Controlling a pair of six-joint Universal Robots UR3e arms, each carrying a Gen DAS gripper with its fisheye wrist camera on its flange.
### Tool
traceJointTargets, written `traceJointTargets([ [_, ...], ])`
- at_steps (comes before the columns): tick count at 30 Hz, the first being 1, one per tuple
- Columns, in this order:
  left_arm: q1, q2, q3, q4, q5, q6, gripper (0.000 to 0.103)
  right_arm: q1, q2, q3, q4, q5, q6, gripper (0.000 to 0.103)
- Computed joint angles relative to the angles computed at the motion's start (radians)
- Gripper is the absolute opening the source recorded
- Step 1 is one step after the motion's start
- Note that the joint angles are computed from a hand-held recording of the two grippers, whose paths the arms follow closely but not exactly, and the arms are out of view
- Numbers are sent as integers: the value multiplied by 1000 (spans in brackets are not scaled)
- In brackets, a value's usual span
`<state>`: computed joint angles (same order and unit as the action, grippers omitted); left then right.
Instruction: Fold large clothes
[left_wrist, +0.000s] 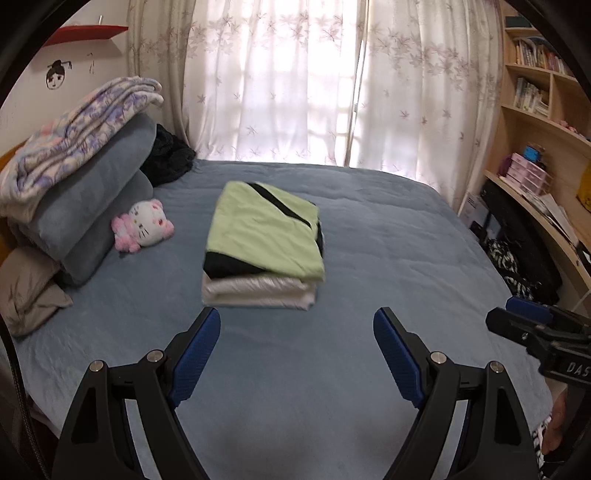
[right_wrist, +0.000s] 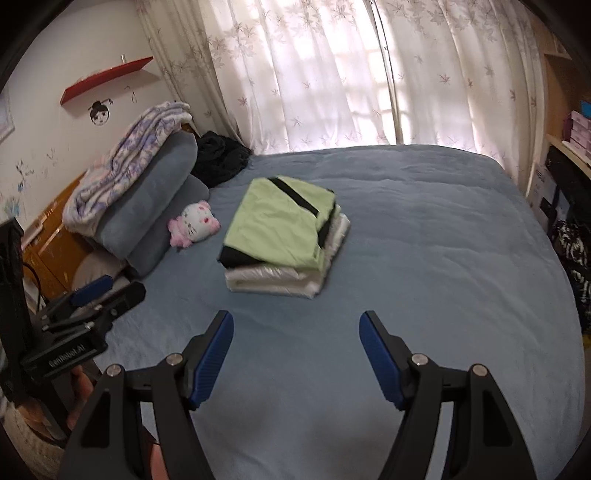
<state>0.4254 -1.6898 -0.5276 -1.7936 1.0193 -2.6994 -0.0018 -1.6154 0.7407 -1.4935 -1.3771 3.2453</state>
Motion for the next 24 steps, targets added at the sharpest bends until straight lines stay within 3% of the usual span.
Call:
traceJointTargets([
  [7, 95, 446, -733, 200, -71, 104, 84, 24, -398, 643, -228, -86, 8, 71],
  [10, 103, 550, -904, 223, -75, 134, 84, 36, -517, 847, -284, -105, 47, 71],
  [16, 58, 711, -1178, 355, -18, 123, 84, 28, -648, 1081, -334, -97, 122, 71],
  [22, 12, 776, -1289, 355, 34, 115, 84, 272, -603, 1161, -475, -343, 290, 72],
  [24, 7, 796, -1316, 361, 47, 115, 84, 318, -594, 1175, -496, -377, 316, 72],
])
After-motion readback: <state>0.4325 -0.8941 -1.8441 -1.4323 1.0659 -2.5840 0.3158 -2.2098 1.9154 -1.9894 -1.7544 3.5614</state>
